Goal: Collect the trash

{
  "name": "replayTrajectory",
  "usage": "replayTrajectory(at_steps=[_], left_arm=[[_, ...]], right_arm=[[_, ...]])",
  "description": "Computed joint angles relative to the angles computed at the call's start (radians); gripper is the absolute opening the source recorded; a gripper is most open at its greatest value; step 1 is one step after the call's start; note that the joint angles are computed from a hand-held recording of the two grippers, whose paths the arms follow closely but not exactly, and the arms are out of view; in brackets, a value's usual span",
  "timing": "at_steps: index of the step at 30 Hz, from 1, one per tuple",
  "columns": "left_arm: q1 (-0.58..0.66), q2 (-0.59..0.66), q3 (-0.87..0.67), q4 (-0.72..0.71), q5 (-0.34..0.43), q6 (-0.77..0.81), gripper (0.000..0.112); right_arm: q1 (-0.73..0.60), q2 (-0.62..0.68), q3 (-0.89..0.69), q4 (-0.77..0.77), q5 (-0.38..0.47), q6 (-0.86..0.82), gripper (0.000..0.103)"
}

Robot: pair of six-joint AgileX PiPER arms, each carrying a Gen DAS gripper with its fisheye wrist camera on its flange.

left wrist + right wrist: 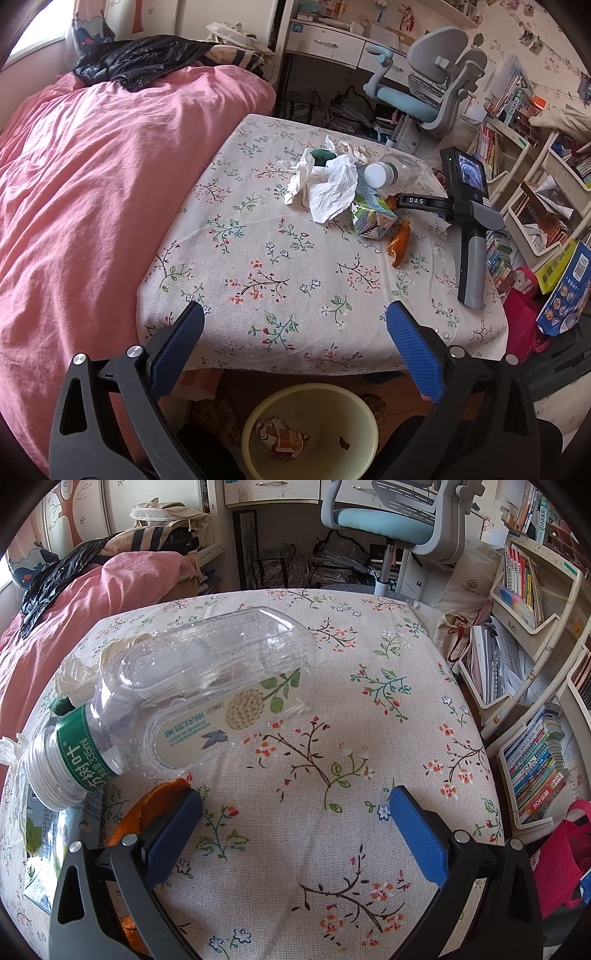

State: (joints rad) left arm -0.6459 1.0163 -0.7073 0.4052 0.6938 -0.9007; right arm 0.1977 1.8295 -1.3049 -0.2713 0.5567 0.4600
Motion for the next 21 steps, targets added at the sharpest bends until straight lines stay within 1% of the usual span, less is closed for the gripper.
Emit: replayTrajectory(at_steps=[8,15,21], left_arm=[[-0.001,-0.002,0.004,-0.011,-0.005,0.004,0.095],[0.017,-0.005,0.006,-0.050,-0.014,0.039,0.095],[0.014,-0.007,0.005,-0.044,-0.012,0.032,0.095]], right_arm=[[0.000,0.000,0.001,-0.001,-0.001,0.002,0.097],[0.001,0.001,0.000,-0.002,-0.001,0.003,0.097],[0.000,0.001,0.001,-0.002,-0.002,0.003,0.097]])
